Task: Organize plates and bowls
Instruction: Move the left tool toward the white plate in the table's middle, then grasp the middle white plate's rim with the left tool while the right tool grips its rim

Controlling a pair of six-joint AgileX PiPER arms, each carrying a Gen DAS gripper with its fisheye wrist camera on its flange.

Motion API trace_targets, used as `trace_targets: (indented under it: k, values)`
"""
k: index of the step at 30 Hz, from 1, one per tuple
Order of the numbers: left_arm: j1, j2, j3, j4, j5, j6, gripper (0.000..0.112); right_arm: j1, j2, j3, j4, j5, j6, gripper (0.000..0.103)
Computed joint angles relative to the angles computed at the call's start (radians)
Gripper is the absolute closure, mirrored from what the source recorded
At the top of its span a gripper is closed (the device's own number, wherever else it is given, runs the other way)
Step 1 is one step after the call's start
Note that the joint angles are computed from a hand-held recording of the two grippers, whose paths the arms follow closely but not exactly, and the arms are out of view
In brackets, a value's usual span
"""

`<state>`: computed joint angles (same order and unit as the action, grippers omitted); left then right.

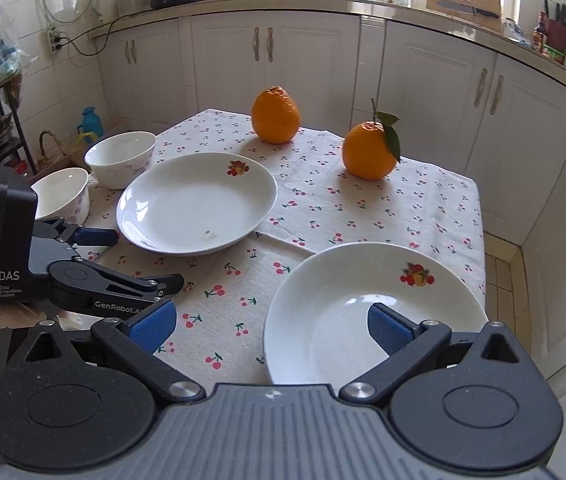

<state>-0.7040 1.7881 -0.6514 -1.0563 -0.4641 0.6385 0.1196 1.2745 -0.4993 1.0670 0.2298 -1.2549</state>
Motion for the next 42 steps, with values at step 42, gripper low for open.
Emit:
trace_targets:
  k: [42]
  values:
    - [0.048, 0.016, -0.004, 0.191, -0.004, -0.13, 0.012, 0.033, 1.237, -1.723, -0.439, 0.943, 0.38, 0.024]
